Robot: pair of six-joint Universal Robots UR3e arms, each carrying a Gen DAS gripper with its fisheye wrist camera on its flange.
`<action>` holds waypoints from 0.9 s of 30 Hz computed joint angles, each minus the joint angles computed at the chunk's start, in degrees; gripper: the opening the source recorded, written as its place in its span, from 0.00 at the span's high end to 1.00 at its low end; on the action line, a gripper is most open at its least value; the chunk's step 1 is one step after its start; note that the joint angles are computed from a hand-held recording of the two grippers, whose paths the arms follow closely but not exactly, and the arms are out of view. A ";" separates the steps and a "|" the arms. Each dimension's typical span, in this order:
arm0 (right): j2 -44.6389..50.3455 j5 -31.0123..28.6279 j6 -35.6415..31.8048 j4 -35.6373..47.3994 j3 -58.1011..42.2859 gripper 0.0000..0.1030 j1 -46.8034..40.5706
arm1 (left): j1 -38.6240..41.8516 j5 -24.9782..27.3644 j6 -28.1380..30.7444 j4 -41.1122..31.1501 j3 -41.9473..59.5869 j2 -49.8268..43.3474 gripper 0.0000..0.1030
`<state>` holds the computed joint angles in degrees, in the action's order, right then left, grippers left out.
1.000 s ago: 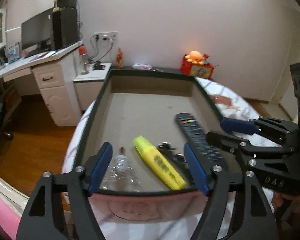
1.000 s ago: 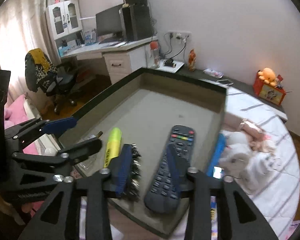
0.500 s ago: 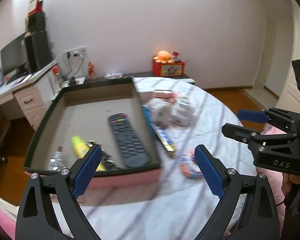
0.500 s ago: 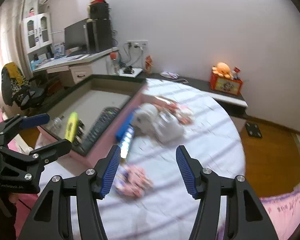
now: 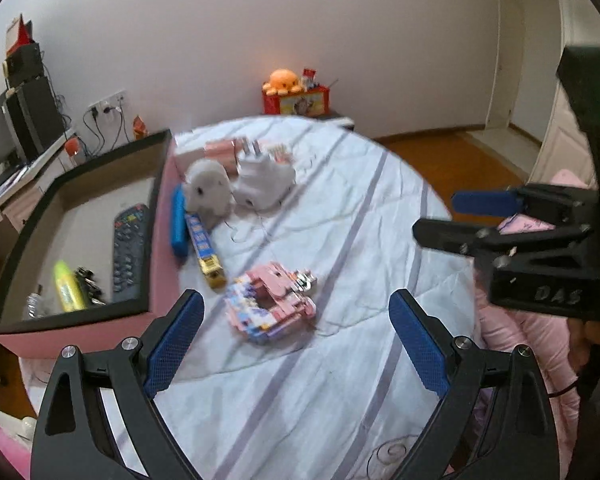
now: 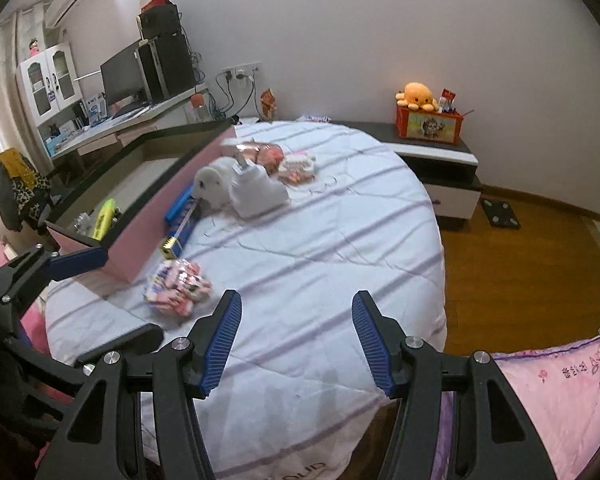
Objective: Organize rigid objects
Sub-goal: 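Lift both open tools away from the pink box, then grasp the pink block-built figure with the left tool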
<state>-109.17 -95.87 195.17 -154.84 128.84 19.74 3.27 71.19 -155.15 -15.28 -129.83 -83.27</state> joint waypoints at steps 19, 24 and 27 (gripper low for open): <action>8.19 7.07 -3.92 -7.56 0.44 0.42 -5.06 | 0.62 0.98 -3.16 -1.09 7.37 -9.60 0.42; 11.46 6.36 -4.35 -6.83 -3.72 0.42 -4.18 | 3.76 -1.32 -0.90 -1.80 5.38 -3.51 0.42; 14.32 5.98 -4.43 -6.50 -7.16 0.42 -3.22 | 5.14 -1.43 -0.30 -2.51 7.55 -3.71 0.42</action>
